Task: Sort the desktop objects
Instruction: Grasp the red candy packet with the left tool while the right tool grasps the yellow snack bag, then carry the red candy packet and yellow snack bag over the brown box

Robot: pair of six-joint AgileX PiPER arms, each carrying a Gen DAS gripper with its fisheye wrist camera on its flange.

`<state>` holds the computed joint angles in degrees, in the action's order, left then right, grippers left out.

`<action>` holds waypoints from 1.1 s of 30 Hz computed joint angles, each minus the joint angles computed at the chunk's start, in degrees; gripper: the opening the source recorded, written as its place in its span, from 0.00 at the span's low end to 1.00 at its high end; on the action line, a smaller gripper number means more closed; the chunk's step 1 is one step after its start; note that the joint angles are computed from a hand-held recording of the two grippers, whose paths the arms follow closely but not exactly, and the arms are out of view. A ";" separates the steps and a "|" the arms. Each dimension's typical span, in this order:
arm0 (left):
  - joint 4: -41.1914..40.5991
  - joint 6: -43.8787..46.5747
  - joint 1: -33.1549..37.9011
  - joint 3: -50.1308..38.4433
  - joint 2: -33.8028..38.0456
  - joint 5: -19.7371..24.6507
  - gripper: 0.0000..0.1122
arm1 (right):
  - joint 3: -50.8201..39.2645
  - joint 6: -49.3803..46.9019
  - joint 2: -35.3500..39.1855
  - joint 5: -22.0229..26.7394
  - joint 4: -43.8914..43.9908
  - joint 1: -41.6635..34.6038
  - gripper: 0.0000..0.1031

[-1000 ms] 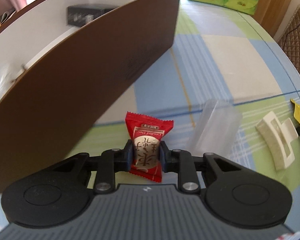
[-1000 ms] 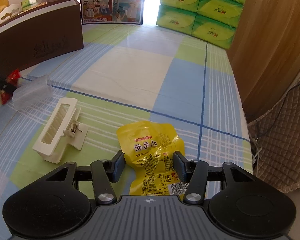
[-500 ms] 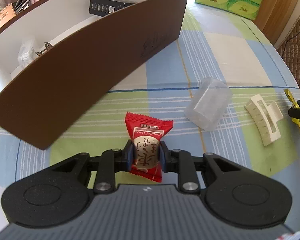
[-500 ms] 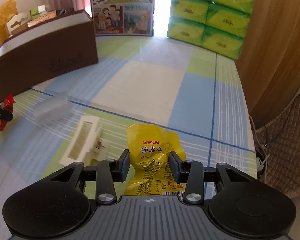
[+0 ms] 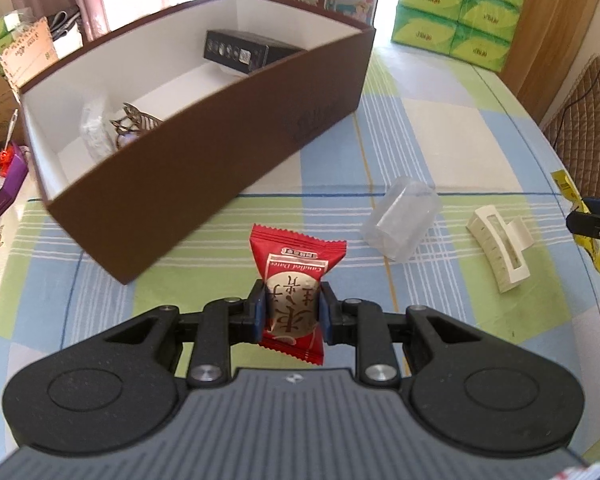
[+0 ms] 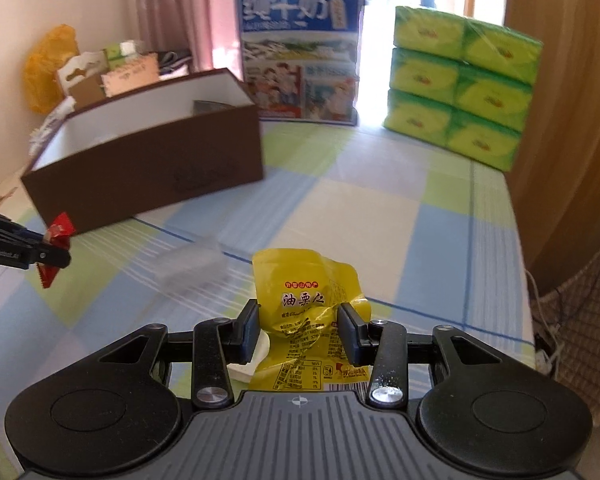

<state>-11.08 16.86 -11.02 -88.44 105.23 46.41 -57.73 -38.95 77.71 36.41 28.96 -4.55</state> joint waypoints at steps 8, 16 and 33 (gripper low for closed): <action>-0.61 -0.07 2.60 3.05 -5.57 -0.74 0.19 | -3.42 0.76 0.30 1.74 0.59 6.31 0.37; -1.47 0.74 6.10 2.40 -8.78 -0.64 0.19 | -9.16 0.29 3.12 1.58 2.00 13.30 0.37; -2.57 0.15 10.59 -26.29 4.97 7.69 0.19 | -41.53 3.23 24.24 6.11 -0.07 22.93 0.37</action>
<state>-13.65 17.01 -0.43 -114.73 110.20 54.09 -99.26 -35.72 101.95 42.53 28.89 18.37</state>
